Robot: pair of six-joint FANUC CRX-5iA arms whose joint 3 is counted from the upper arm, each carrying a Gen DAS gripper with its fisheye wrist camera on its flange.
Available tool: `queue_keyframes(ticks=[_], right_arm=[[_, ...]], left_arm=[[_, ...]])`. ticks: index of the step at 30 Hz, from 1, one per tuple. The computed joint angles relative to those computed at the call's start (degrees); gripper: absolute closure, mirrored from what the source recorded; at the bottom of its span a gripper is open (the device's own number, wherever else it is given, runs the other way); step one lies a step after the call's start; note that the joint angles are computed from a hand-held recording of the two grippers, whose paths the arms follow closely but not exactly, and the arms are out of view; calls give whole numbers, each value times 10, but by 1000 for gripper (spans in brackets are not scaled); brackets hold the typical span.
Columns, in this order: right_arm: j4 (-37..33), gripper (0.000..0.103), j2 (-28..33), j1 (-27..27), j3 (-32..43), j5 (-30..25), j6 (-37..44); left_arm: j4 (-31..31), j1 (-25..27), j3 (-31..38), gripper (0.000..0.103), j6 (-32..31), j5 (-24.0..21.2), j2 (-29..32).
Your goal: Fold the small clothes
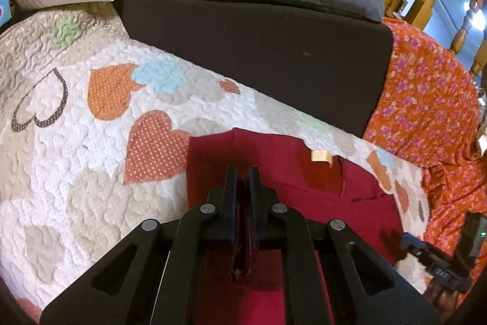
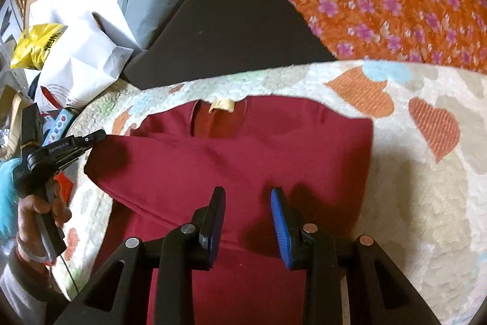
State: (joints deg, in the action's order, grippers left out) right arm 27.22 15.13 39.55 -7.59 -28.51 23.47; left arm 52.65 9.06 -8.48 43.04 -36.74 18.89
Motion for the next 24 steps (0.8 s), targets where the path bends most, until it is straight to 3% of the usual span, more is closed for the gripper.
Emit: queue_keyframes(ticks=[2,4,6,8,11,14,16,18,22,24], right_arm=[[27,74,-2,-6,-12,14,-24],[22,74,10,-9,-4,-4,-17],[-35,74,42,-11,37,-63,45],[-59,74,48,-13,42,-68,69],[-17,74,17,-6,8,-53,19],[34,74,-2,3,-19,-53,-23],[22,73,18,9,6,-107,4],[8,73,48,10,35,-157,23],[8,73,19,16,18,-148,-6],[17,73,0,22,1,-136,-24]], left_arm=[[-12,-3,1,97,7,24,4],[-68,0,19,97,60,38,20],[-124,9,50,97,125,2,44],[-163,12,71,97,161,-30,60],[-187,7,64,97,150,-23,44],[-158,6,33,94,109,-1,18],[-157,9,33,84,112,-10,18],[-177,14,42,81,135,-27,22],[-179,21,25,81,132,-38,7],[-168,22,4,72,111,-30,-9]])
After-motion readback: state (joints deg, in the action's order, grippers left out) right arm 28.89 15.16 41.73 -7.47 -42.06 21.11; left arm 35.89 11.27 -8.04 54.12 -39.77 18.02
